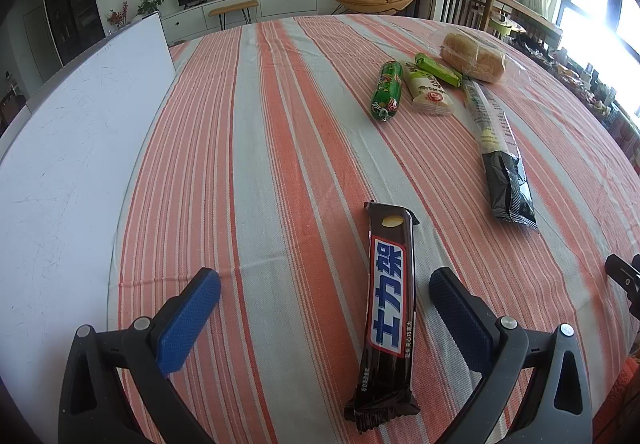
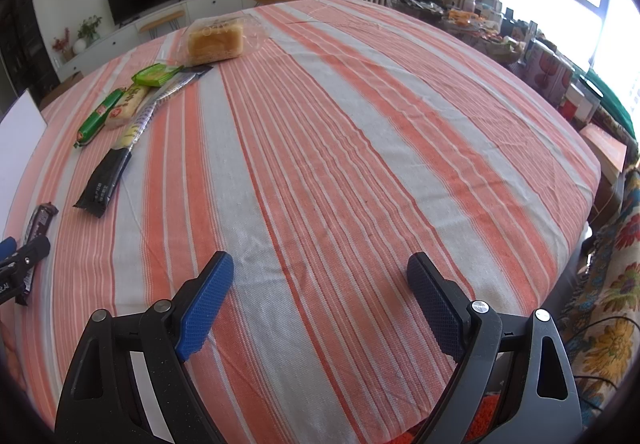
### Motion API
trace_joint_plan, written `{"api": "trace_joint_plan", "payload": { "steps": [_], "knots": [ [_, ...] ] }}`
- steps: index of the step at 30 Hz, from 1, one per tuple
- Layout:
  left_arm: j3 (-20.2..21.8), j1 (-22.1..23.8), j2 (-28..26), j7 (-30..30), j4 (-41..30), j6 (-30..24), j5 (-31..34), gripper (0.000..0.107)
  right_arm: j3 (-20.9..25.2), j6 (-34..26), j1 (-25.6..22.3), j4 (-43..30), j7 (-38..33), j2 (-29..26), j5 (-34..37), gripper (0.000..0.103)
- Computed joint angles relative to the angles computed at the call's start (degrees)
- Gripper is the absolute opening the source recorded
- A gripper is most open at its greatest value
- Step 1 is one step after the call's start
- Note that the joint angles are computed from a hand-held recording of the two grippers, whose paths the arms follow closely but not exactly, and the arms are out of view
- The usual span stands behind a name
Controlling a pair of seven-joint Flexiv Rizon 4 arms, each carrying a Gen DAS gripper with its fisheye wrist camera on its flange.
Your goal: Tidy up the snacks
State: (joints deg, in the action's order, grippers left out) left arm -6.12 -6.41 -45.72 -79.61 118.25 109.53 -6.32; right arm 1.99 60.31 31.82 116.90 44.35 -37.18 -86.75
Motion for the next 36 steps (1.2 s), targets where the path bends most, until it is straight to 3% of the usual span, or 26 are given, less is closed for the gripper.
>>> {"api": "trace_joint_plan", "payload": {
  "steps": [23, 27, 31, 33, 36],
  "knots": [
    [0.0, 0.0, 0.0, -0.1, 0.0, 0.0, 0.1, 0.103, 0.1, 0.2, -0.2, 0.0, -0.3, 0.0, 0.2, 0.091],
    [0.0, 0.1, 0.0, -0.1, 0.0, 0.0, 0.2, 0.103, 0.3, 1.3, -0.8, -0.7, -4.1, 0.3, 4.9, 0.089],
    [0.0, 0.0, 0.0, -0.1, -0.1, 0.0, 0.1, 0.103, -2.0, 7.6, -2.0, -6.6, -0.7, -0.6, -3.0, 0.089],
    [0.0, 0.1, 0.0, -0.1, 0.0, 0.0, 0.2, 0.103, -1.8, 11.0, -2.5, -12.6, -5.9, -3.5, -2.5, 0.089],
    [0.0, 0.1, 0.0, -0.1, -0.1, -0.1, 0.2, 0.103, 1.6, 12.2, -2.8, -22.4, -25.8, -10.8, 13.3, 0.087]
  ]
}}
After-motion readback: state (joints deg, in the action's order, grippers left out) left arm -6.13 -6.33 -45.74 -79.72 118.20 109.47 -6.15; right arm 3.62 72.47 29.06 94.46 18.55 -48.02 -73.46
